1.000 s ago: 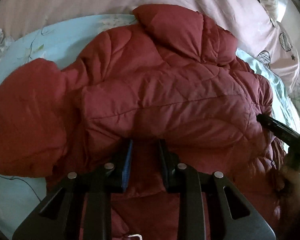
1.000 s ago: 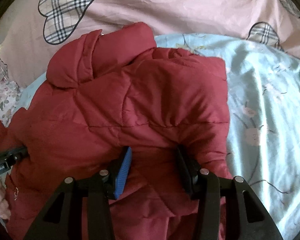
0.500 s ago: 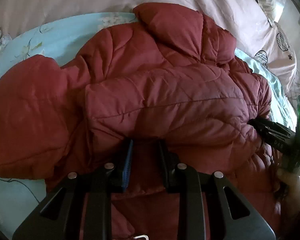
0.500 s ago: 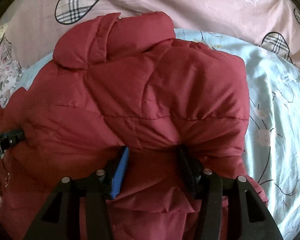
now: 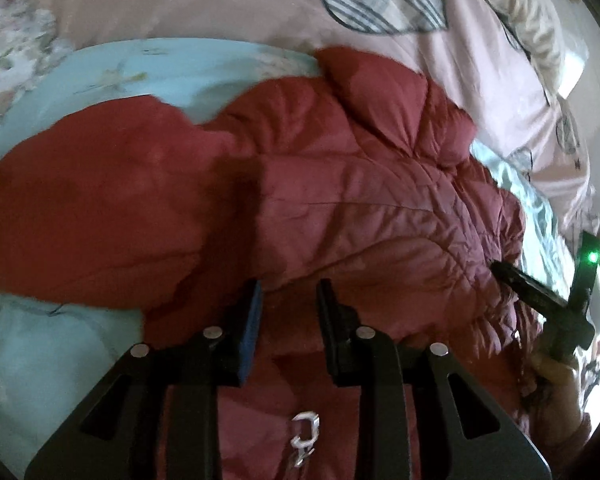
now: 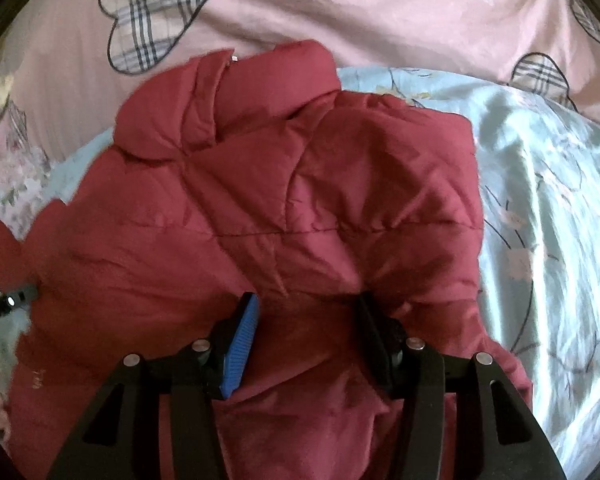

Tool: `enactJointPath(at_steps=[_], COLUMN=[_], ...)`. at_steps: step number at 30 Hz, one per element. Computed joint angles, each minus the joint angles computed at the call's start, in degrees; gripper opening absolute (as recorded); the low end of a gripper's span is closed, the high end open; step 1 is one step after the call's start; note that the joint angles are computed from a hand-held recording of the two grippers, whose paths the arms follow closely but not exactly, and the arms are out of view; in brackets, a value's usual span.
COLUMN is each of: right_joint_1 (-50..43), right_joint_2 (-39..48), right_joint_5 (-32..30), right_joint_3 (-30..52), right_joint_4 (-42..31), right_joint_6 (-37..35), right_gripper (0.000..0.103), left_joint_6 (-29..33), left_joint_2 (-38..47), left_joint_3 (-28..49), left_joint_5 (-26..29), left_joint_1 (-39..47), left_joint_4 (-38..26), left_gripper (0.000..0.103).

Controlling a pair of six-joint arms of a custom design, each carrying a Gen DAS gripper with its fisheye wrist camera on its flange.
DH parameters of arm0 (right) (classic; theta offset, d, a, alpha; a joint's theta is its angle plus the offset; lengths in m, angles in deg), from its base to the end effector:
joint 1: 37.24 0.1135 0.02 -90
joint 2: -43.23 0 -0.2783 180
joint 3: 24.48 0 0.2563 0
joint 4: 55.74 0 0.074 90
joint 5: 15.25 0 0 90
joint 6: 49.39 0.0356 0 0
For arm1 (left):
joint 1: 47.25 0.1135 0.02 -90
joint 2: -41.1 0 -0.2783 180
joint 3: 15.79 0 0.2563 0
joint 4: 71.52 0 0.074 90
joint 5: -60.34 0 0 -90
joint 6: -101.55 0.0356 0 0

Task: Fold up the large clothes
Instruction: 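Grasp the other sleeve cuff of the coat with the left gripper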

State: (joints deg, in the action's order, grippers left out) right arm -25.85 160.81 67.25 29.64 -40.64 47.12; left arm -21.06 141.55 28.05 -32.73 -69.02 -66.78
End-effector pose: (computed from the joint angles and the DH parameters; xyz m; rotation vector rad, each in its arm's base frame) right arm 0.3285 0.0709 0.0492 -0.1637 2.4219 0.3007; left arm 0.2600 -0.1018 0.0870 -0.2598 2.4921 -0.3359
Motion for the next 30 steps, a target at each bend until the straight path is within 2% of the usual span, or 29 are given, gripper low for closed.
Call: enactJointPath(at_steps=[4, 7, 9, 13, 17, 19, 26, 30], right_joint_1=[0.21, 0.42, 1.56, 2.54, 3.73, 4.44, 5.97, 6.79], right_joint_2=[-4.52, -6.97, -8.53, -11.66, -14.76, -15.91, -18.49, -19.24], right_joint_5=[-1.94, -3.95, -4.21, -5.94, -7.04, -6.91, -7.66, -7.53], right_joint_3=[-4.22, -6.05, -7.24, -10.59, -13.99, -14.94, -18.47, -19.31], right_joint_4=[0.88, 0.41, -0.04, 0.29, 1.13, 1.33, 2.91, 2.29], right_joint_6=[0.62, 0.54, 1.02, 1.59, 1.57, 1.21, 1.15, 0.67], right_gripper=[0.06, 0.059, 0.06, 0.06, 0.062, 0.062, 0.063, 0.063], left_joint_6=[-1.66, -2.54, -2.95, -2.79, -0.82, 0.58, 6.03, 8.26], left_joint_2=[-3.53, -5.63, -7.3, -10.2, -11.79, -12.94, -12.63, -10.08], left_joint_3=[-5.7, -9.75, -12.33, -16.01, -18.84, -20.25, -21.05, -16.54], left_joint_5=[0.82, 2.31, 2.51, 2.42, 2.52, 2.45, 8.52, 6.19], left_joint_1=[3.24, 5.98, 7.46, 10.97, 15.49, 18.12, 35.61, 42.3], left_joint_4=[2.81, 5.53, 7.28, 8.45, 9.3, 9.41, 9.96, 8.11], left_gripper=[0.029, 0.035, 0.043, 0.043, 0.066, 0.067, 0.067, 0.067])
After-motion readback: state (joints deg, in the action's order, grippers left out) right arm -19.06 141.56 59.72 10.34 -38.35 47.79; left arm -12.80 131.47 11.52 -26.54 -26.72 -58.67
